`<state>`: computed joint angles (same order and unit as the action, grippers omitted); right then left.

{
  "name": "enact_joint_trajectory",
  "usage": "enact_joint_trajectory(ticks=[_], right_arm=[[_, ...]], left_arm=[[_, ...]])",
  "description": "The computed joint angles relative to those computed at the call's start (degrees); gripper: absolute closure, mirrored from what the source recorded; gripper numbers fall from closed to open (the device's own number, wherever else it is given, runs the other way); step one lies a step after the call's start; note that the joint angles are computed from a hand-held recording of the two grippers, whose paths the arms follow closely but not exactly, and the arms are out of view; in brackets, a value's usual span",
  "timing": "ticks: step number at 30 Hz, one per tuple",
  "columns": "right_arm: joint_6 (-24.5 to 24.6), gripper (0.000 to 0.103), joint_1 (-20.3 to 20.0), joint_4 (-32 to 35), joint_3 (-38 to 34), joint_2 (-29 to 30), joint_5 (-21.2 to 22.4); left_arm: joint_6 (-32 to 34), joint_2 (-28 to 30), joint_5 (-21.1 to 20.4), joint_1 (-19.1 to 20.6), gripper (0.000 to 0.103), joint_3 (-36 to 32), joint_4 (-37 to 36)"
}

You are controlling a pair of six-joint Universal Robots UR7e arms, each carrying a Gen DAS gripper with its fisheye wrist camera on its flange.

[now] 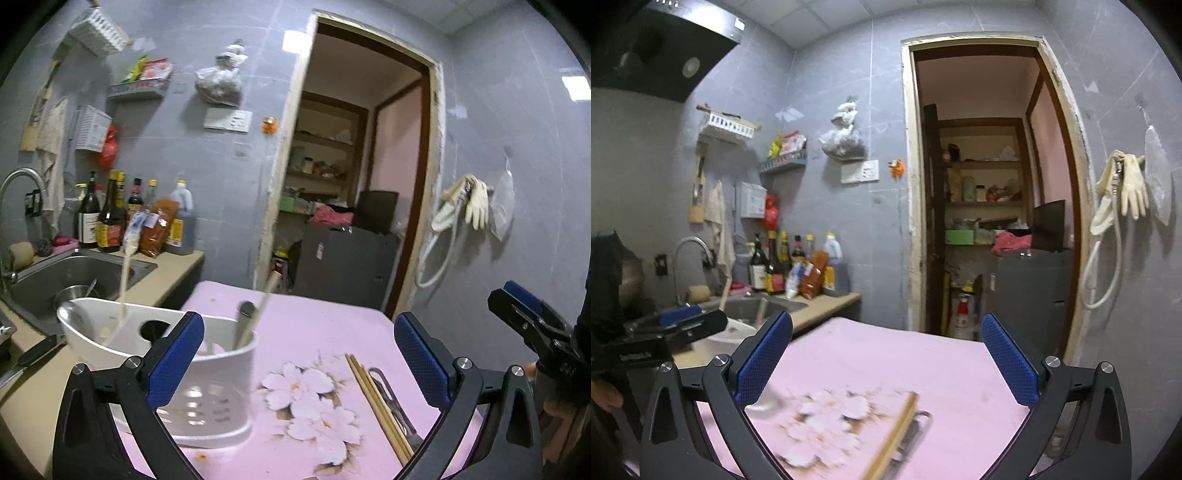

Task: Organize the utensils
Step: 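Move both tools back over the chopsticks, tongs and fork on the cloth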

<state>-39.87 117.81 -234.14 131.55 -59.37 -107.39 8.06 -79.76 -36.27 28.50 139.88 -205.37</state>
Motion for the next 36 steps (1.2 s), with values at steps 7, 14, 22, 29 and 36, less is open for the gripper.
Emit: enact_joint_trajectory(ticks=[7, 14, 22, 29, 36], right_arm=[[-1.8, 0.000, -2.5, 1.0, 2.3, -2.4, -2.8], [-1.1, 0.000, -4.4, 7.0, 3.2, -4.2, -6.2], [3.1, 0.013, -6.7, 20.6, 2.8, -7.5, -7.9], [5.7, 0.029, -8.5, 32.1, 1.8, -9.4, -8.1], [9.6, 0.056, -10.0, 40.9, -0.8, -9.6, -7.5]], left_arm=[[-1.1, 4.0, -1.9, 0.8, 0.002, -0.8, 3.3], [-6.9, 5.3, -3.4, 2.5, 0.002, -2.8, 15.1], [-13.3, 5.4, -7.4, 5.6, 0.002, -5.6, 29.1], [-15.7, 5.8, -11.5, 8.0, 0.004, -7.5, 36.5], [-17.4, 7.1, -16.2, 10.4, 0.027, -10.9, 43.2]])
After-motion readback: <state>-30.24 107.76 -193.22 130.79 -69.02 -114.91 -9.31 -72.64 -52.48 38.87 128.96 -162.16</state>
